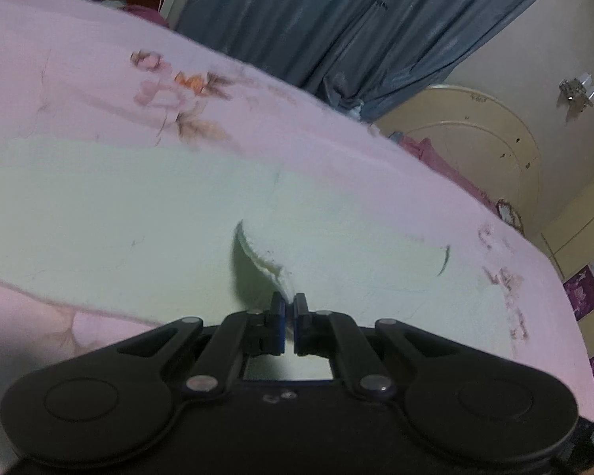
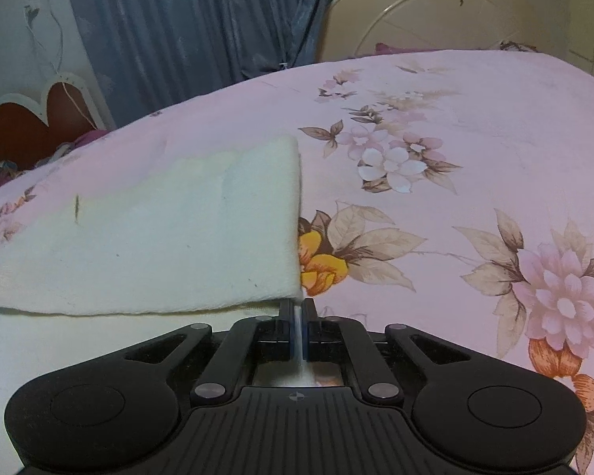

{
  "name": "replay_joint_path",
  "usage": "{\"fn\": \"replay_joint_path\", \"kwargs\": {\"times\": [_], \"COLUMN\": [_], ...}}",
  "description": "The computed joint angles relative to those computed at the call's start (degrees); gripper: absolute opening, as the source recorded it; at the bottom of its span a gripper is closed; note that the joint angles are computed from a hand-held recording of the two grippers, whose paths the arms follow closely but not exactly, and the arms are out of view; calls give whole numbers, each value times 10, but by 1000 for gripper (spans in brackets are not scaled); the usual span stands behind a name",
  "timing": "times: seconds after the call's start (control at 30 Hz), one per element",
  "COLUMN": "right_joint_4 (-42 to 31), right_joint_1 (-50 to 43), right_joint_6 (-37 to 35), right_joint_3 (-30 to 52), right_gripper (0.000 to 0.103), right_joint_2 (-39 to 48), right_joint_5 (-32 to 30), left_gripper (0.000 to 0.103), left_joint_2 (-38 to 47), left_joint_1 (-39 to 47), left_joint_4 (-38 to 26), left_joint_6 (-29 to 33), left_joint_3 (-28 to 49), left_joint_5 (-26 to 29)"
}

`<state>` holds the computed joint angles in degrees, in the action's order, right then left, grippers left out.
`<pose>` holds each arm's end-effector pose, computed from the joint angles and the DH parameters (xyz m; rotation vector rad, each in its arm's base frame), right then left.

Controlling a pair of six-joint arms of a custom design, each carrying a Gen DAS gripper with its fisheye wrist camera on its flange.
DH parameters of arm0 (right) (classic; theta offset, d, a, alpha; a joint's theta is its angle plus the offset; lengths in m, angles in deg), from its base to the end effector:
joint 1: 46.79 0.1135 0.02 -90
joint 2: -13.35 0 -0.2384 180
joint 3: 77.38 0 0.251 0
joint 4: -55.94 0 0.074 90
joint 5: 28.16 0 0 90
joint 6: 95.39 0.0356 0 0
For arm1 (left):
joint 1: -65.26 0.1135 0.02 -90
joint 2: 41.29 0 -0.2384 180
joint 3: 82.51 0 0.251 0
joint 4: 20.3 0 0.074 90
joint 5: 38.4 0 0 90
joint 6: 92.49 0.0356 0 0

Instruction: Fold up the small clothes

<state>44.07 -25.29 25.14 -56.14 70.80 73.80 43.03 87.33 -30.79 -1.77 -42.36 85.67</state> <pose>0.1580 0.0543 0.0852 0.2839 2.3765 0.1767 0.2265 0.0703 0.0914 -0.2118 2.3735 -0.5631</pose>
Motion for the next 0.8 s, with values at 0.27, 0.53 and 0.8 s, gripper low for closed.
{"fn": "replay_joint_path", "kwargs": {"times": [0.27, 0.53, 0.8], "right_joint_4": [-191, 48, 64], "right_joint_1": [-8, 42, -23], "right_joint_6": [-21, -47, -81], "right_joint_3": [-2, 93, 104], "right_gripper": [3, 3, 3], "right_joint_2": [-239, 122, 133], "right_joint_5": [-16, -67, -84], "left_gripper": [22, 19, 42], "left_joint_2": [-106, 16, 16], "left_joint_1": [36, -83, -95], "left_joint_4": [-14, 73, 95], "left_joint_6": [39, 44, 45], "left_joint_3": [-40, -15, -8], "left_joint_5": [-37, -81, -94]}}
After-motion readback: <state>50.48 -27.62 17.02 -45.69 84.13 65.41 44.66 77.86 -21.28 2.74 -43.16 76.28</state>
